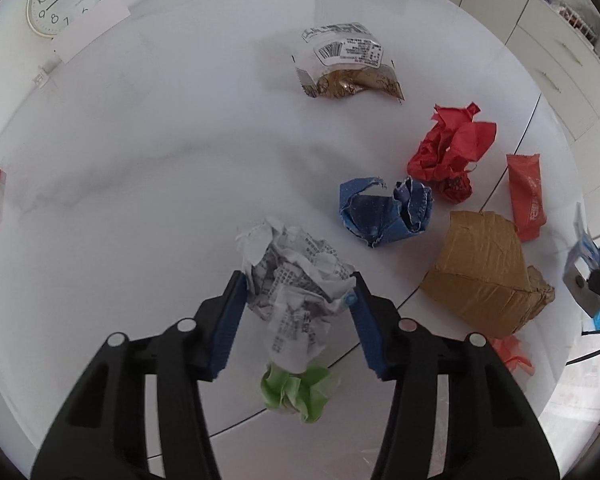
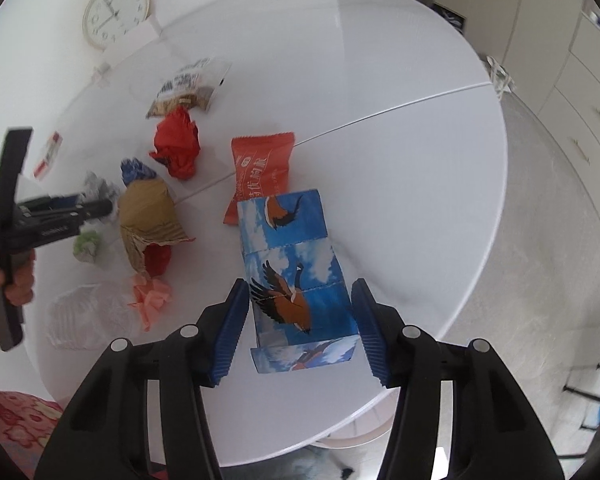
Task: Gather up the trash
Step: 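Close the left tool on the crumpled white paper and lift it, then drop the tissue box into the bin with the right tool while the left tool drops the crumpled paper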
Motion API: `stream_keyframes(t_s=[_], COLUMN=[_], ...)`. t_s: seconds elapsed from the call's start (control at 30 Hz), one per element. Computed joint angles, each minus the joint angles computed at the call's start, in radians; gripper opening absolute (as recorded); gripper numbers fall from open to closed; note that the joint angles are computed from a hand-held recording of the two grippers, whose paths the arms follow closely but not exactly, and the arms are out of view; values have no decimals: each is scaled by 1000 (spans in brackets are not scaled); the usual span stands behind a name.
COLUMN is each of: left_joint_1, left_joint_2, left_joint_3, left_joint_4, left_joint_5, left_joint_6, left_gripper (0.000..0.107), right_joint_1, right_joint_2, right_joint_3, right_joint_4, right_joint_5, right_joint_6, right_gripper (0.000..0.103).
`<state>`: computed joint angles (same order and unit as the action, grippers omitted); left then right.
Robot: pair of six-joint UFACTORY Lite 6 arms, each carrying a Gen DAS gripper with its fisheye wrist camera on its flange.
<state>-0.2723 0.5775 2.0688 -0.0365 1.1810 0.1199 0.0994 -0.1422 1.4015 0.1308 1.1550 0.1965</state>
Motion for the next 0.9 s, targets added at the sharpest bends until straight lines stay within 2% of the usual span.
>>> stream_keyframes(t_s=[0.13,0.3,0.4,0.5,0.6,0.7,0.73,0.77,0.8,0.83,0.9], left_joint_1=[13,26,0,-73,-205,-357,-415,-477,-535,-589,-702], left_joint_2=[-27,-121,-213,-273,-337,-368,-373,-377,-380,-380,-375], left_joint_3=[0,37,49,89,104,127,130,127,117,109,95], left_joint_4=[-18,-58,-73,-58,-40,-10,4,21,38,58,99], left_joint_5=[-5,57,114,190,254,291,296,294,291,289,284], left_joint_6=[10,-9,-17,-50,-126,-217,-248,-281,-310,-336,-390], left_gripper=[46,45,45,46,46,46,46,46,46,46,46], right_joint_1=[-94,-278,-436,-658,-734,-695,-665,-630,-589,-569,-562], right_joint_2=[-128,-303,-401,-498,-581,-633,-646,-648,-652,-661,-663], right_joint_3=[-27,-27,-61,-197,-385,-567,-613,-649,-688,-710,-735], right_joint_4=[63,109,124,181,181,188,183,180,169,156,147], right_joint_5=[61,234,345,420,406,339,316,291,257,234,205], right_joint_6=[-6,-70,-179,-358,-466,-497,-490,-481,-464,-453,-455], right_gripper=[54,54,54,54,54,55,59,68,85,93,94])
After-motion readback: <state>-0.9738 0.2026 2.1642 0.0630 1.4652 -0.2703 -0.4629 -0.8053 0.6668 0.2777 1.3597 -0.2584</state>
